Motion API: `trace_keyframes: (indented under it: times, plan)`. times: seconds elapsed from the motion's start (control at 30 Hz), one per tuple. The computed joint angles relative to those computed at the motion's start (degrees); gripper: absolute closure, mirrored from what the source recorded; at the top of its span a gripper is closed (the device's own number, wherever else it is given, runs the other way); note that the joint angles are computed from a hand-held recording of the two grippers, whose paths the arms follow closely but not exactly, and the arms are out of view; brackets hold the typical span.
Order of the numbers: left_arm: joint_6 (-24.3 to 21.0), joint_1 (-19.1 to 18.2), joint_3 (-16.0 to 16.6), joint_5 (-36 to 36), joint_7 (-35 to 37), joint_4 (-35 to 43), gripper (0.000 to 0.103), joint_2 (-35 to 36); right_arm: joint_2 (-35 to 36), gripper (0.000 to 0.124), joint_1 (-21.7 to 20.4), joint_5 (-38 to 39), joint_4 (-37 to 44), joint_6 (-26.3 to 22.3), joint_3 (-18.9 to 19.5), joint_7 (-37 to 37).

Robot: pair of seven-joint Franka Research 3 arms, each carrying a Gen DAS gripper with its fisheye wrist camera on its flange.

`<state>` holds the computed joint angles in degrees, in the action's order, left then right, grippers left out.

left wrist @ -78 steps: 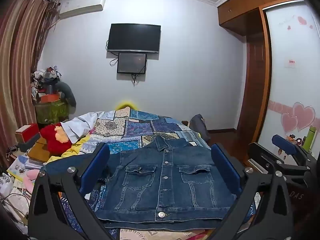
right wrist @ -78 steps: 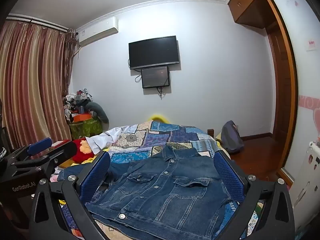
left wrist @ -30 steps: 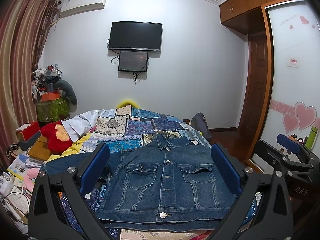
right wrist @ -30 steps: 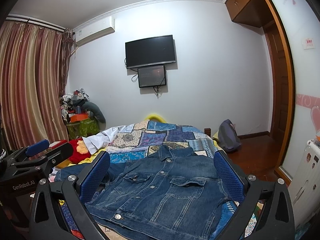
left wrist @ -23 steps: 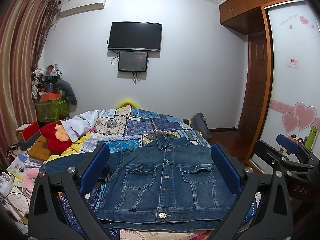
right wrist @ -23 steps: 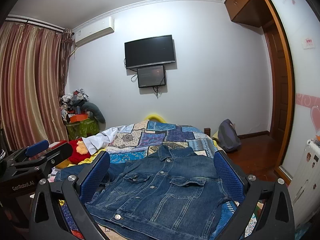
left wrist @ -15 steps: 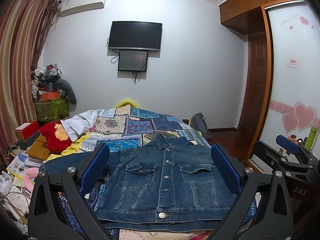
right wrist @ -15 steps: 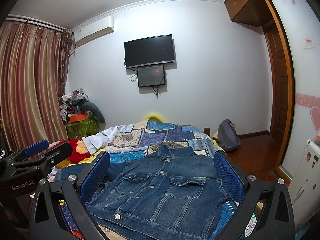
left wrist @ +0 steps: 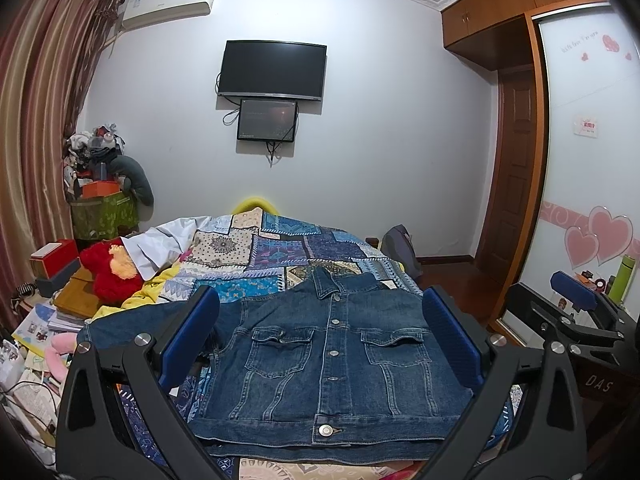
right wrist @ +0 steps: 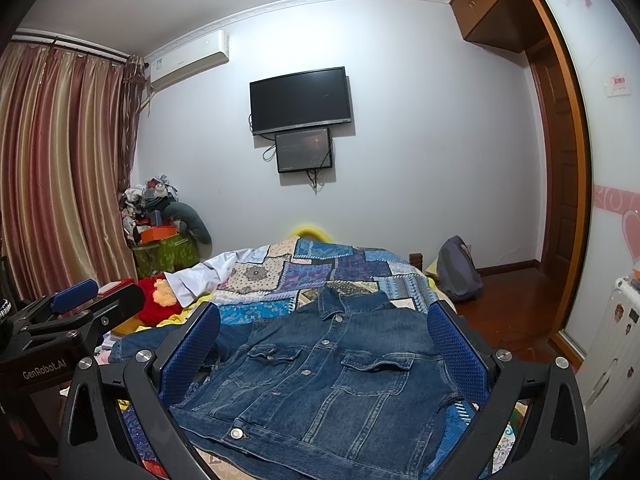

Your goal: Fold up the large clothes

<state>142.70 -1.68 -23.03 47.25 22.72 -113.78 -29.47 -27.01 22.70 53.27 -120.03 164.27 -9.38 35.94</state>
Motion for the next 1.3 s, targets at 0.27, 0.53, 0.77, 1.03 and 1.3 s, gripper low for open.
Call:
trace_keyframes:
  times: [0.27,0.53,0.77,1.03,1.3]
  plan:
    - [0.59,0.60,0.20,0.71,-0.78,-0.29,0.001,-0.14,0.25,0.021,-0.16,0.07,0.33,-0.21,0.14,0.00]
    - [0.11,2.11,0.87,1.95,-0.36,0.73,0.001,1.17,3.60,0.021,0.28,1.38,2.74,1.43,0.55,-1.87]
    - [0.57,2.73,5.86,0.78,5.37,1.00,0.001,3.26,13.27,0.021,-3.36,-0.54,12.41,-4.77,2.86,3.80]
    - [-1.21,5.85,11.65,-3.85,11.76,1.79,0.001,7.80,28.29,0.021,-9.96,-17.44,25.44,-8.92,9.21,19.64]
    - [0.67,7.51,19.54,-19.45,18.94,-2.58,0.001,12.89,46.07,0.021,-10.52,-33.18,45.15,-19.35,10.76,31.28]
